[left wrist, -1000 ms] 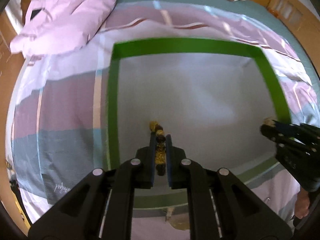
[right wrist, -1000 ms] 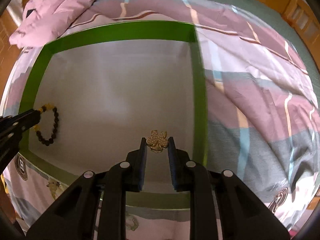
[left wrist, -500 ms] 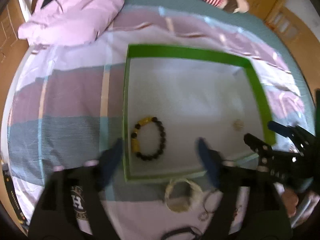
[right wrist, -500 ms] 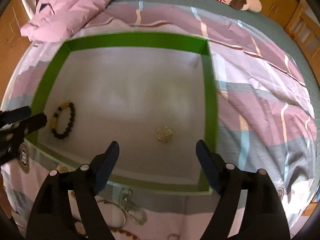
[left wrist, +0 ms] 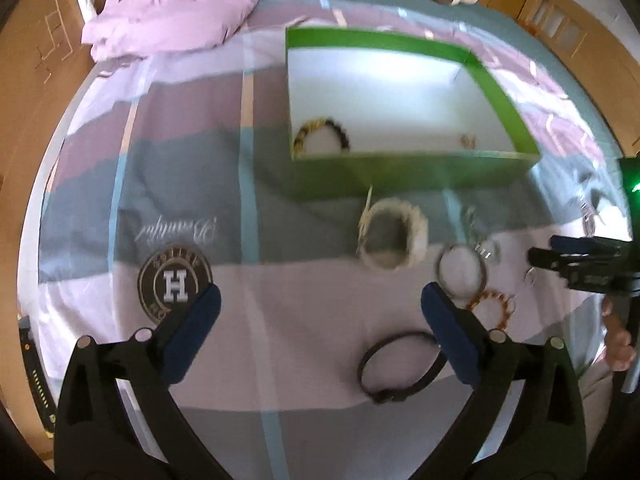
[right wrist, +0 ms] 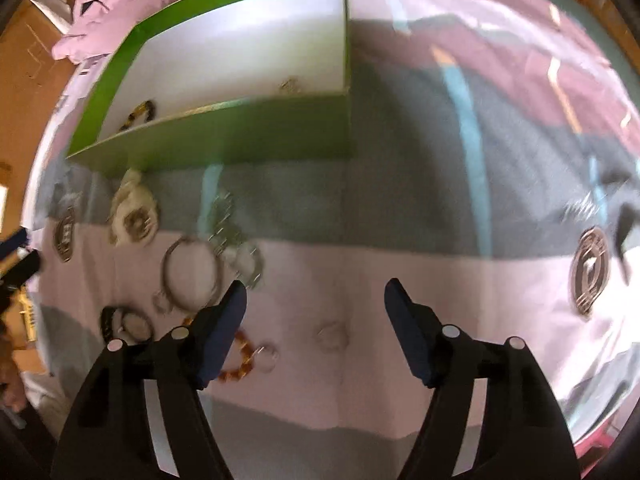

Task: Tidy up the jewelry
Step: 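Open the left tool to drop the bracelet while the right tool releases the ring into the box, then grasp a small silver ring with the right tool while the left tool grasps the black strap watch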

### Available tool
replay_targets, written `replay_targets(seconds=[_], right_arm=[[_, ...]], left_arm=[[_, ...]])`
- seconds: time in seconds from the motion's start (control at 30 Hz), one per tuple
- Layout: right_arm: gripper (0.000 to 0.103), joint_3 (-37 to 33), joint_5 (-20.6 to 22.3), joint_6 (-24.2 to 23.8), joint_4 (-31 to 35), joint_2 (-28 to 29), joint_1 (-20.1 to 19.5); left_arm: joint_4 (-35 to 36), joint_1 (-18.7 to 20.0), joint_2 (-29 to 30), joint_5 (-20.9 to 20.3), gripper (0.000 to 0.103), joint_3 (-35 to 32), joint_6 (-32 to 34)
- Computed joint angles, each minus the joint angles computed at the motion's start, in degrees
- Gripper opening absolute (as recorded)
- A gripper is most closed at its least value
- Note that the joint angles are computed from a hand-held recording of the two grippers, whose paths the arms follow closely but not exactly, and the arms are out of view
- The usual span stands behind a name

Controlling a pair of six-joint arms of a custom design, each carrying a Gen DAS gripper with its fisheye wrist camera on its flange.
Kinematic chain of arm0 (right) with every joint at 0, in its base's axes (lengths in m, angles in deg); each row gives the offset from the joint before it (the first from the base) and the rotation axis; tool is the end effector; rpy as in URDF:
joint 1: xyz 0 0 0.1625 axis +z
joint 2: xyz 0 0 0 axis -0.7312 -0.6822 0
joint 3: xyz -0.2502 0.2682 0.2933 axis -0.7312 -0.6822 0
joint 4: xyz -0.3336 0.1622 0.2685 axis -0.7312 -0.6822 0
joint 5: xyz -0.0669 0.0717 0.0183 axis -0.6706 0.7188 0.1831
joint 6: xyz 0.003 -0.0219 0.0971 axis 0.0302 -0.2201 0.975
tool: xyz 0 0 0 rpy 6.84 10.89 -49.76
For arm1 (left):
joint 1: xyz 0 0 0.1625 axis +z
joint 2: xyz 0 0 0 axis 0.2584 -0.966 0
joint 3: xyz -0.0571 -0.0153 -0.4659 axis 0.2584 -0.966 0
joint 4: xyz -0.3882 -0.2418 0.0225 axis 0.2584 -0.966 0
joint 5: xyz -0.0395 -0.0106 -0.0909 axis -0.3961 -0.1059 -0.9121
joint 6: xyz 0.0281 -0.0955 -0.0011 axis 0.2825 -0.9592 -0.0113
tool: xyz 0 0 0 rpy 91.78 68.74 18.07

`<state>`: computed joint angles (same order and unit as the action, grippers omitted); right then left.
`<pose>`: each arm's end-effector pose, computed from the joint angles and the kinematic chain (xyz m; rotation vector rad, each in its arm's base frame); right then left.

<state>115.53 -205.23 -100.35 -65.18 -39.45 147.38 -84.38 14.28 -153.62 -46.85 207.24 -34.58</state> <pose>0.1758 -0.5168 0.2661 0.5260 -2.5186 -0.0255 -0.3131 -0.4039 0.1491 -0.0944 2.2905 -0.5652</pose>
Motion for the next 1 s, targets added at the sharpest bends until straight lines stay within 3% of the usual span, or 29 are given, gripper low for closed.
replay_targets(seconds=[0.17,0.5,0.6,0.77,0.9,1.0], right_arm=[[0.067,-0.25,2.51,-0.04,4.93,-0.36,0.46],[0.057,-0.98,-2.09,4.71,8.78,2.24,-0.86],[0.05,-0.43,-4.66,4.69,7.62,3.0,-0.26],[0.02,1.4,-9.0,4.13,4.76,2.74,0.36],[0.018,1.37,-7.69,4.49,4.38,1.36,-1.04],[0.018,2.86,-8.01,-0.84,-1.54,-0.19,-0.42]], left_arm=[[3.2,-0.51,0.67,0.8,0.101,-0.53,-1.19],[1.03,0.17,1.09,0.24,0.101,-0.37,0.68],[0.52,0.3,1.07,-0.02,0.101,-0.21,0.97],[-0.3,0.36,1.11,-0.36,0.101,-0.12,1.18],[-1.61,-0.09,1.58,-0.48,0.101,-0.05,2.04],[-2.93,-0.58,2.67,-1.07,0.101,-0.31,4.01]])
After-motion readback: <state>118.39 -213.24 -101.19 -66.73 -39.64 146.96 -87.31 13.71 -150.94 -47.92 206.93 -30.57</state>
